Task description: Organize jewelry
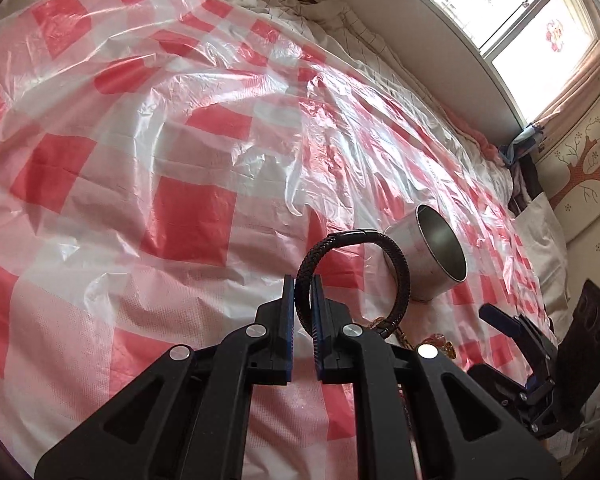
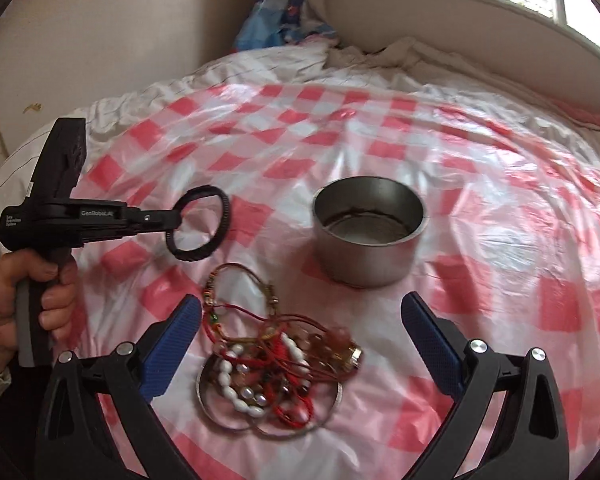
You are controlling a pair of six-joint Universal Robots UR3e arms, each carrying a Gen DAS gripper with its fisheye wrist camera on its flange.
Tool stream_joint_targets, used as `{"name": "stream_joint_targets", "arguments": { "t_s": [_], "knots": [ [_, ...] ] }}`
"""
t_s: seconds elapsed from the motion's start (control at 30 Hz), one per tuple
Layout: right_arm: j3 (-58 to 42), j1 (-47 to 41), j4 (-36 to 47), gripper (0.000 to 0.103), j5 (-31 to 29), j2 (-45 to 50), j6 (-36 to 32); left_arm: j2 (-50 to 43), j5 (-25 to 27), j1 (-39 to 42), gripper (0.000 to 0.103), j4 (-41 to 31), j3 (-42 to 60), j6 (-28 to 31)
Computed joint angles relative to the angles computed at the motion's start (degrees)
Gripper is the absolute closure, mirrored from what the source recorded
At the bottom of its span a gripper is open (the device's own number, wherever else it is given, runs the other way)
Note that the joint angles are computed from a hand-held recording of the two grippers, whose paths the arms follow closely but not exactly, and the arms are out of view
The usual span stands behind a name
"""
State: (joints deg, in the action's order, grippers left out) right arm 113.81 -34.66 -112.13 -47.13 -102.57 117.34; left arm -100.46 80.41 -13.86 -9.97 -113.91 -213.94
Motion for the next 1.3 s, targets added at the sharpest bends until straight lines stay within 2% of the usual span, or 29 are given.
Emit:
{"name": "stream_joint_targets", "arguments": {
  "t_s": [0.07, 0.17, 0.2, 0.23, 0.27, 0.3, 0.33, 0.37, 0.4, 0.5, 0.6, 0.7, 0.83, 0.9, 0.97, 1.0, 1.03, 1.07, 1.1, 1.17, 1.2, 1.23, 1.27, 1.3],
  "knots": [
    [-4.6, 6.2, -2.9, 0.009, -3.9, 6.3, 3.0, -0.3, 0.2, 0.2, 0.096, -0.5, 0.2, 0.1],
    [-9.0, 12.5, -3.8, 0.018, -9.3, 13.1, 4.1, -0.5, 0.2, 0.4, 0.096, -0.7, 0.2, -0.2],
    [-10.2, 14.4, -4.9, 0.028, -11.6, 15.3, 4.8, -0.7, 0.3, 0.4, 0.095, -1.0, 0.4, -0.2],
    [-11.4, 16.1, -5.7, 0.046, -13.9, 17.7, 5.4, -0.9, 0.3, 0.4, 0.095, -1.1, 0.5, -0.3],
    [-11.3, 16.7, -6.4, 0.047, -14.0, 18.6, 5.2, -1.0, 0.2, 0.4, 0.095, -1.3, 0.6, -0.4],
    [-10.8, 16.2, -5.8, 0.06, -12.7, 18.3, 4.0, -1.1, 0.1, 0.5, 0.095, -1.3, 0.6, -0.6],
    [-12.2, 15.7, -2.6, 0.089, -11.5, 18.6, 3.1, -1.2, 0.0, 0.5, 0.094, -1.1, 0.6, -0.8],
    [-12.5, 15.2, -1.3, 0.097, -10.6, 18.3, 3.2, -1.3, -0.1, 0.5, 0.094, -1.0, 0.5, -0.9],
    [-11.9, 14.0, 0.0, 0.096, -8.9, 17.0, 2.5, -1.3, -0.3, 0.5, 0.094, -0.8, 0.5, -0.9],
    [-11.7, 6.1, 14.5, 0.096, -0.9, 11.7, -4.2, -1.7, -0.7, 0.2, 0.094, -0.7, 1.0, -0.3],
    [-13.9, -4.9, 36.4, 0.096, 5.1, 7.2, -16.6, -2.1, -1.0, -0.3, 0.094, -0.6, 1.4, 0.3],
    [-19.7, -15.1, 57.7, 0.096, 7.0, 7.5, -29.2, -2.7, -0.7, -1.5, 0.094, -0.5, 2.8, 2.0],
    [-27.3, -25.3, 78.7, 0.096, 6.6, 13.1, -43.3, -4.3, 0.4, -4.7, 0.094, 0.3, 5.7, 5.1],
    [-27.4, -27.7, 78.9, 0.096, 6.7, 12.6, -43.6, -5.1, 1.4, -6.6, 0.094, 2.3, 7.2, 7.0],
    [-29.7, -29.1, 84.9, 0.096, 7.2, 14.9, -46.1, -5.5, 2.7, -8.4, 0.094, 5.5, 8.2, 9.2],
    [-28.5, -29.9, 82.1, 0.096, 7.9, 12.9, -45.1, -5.8, 4.1, -9.6, 0.094, 5.8, 9.1, 10.2],
    [-26.0, -29.4, 74.6, 0.096, 8.1, 9.5, -42.1, -6.3, 5.8, -10.7, 0.094, 4.5, 10.3, 10.9],
    [-24.3, -28.7, 71.3, 0.096, 8.1, 8.4, -39.7, -6.9, 6.6, -11.3, 0.094, 2.7, 11.8, 11.0],
    [-24.1, -28.5, 72.1, 0.096, 8.2, 9.8, -39.1, -7.3, 6.3, -11.3, 0.094, 1.2, 12.6, 10.7],
    [-21.8, -28.0, 67.5, 0.096, 7.9, 9.4, -37.4, -7.6, 5.9, -11.3, 0.094, 0.1, 13.4, 10.2],
    [-23.5, -27.5, 70.6, 0.096, 7.7, 12.2, -37.9, -7.6, 6.0, -11.4, 0.094, 0.3, 13.6, 10.4],
    [-25.6, -28.7, 77.3, 0.096, 7.4, 15.0, -41.8, -7.7, 6.1, -11.6, 0.094, 0.6, 13.7, 10.4],
    [-26.7, -29.2, 79.3, 0.096, 7.4, 15.3, -43.9, -7.7, 5.9, -11.6, 0.094, 0.9, 13.8, 10.4],
    [-25.7, -29.4, 76.4, 0.096, 8.2, 13.2, -43.6, -7.8, 5.7, -11.6, 0.094, 1.1, 13.9, 10.5]
  ]
}}
